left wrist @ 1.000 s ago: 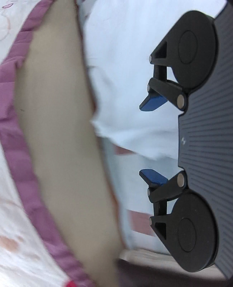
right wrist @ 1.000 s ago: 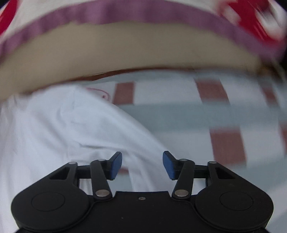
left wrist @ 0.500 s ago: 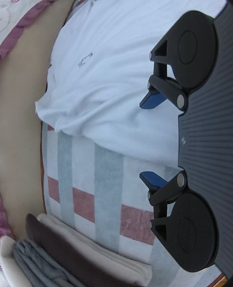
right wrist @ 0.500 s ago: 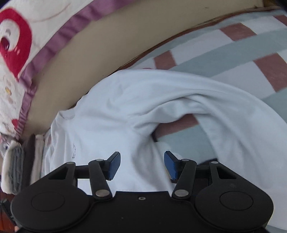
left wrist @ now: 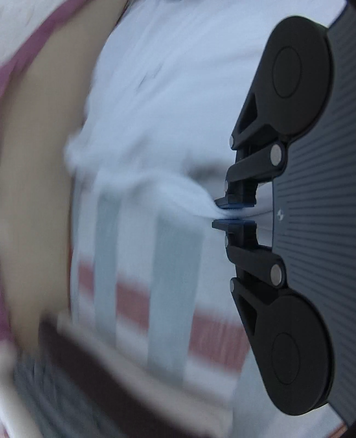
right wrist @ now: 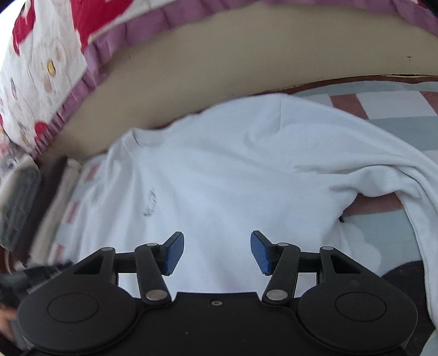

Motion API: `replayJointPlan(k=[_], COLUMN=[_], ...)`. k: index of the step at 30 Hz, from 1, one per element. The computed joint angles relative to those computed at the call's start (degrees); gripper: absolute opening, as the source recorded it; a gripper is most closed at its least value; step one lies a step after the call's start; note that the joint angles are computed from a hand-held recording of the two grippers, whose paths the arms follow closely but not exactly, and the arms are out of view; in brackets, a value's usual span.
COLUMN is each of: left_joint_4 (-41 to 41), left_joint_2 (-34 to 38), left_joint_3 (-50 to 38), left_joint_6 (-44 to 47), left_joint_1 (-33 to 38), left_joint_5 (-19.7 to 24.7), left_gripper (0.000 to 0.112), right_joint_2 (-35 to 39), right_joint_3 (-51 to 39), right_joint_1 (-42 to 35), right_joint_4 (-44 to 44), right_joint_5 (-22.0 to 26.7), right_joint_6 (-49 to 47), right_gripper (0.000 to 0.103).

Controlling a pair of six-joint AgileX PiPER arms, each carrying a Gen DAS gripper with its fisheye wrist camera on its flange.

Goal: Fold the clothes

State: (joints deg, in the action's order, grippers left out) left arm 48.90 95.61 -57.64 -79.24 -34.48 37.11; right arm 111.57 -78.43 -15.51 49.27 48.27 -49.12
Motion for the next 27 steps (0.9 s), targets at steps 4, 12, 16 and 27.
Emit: replayJointPlan(k=[4, 12, 16, 27], left_joint_4=[12.27, 25.74, 17.43, -1.81], left_joint_2=[1.05, 10.52, 11.86, -11.74], left_joint_3=[-0.03, -10.13, -15.21, 7.92], left_joint_6=[-9.96, -7.48, 4.4, 0.81], left_joint_1=[2.38, 8.25, 8.5, 2.68], left_joint_5=[7.48, 20.46, 22.59, -12.24], left_gripper=[0.008, 0.015, 0.028, 0.057], right_joint_2=[-0.64, -1.59, -1.32, 6.56], right_joint_3=[1.77, 3.15, 2.89, -8.0], right_joint_1=[2.61, -0.2, -2.64, -12.8], right_joint_4=[-10.32, -12.04, -9.42, -1.41], right_joint_5=[-6.07, -7.32, -6.76, 7.73], right_joint_6=[1.16, -1.17, -1.72, 5.26], right_gripper=[0.059, 0.059, 0.059, 0.064])
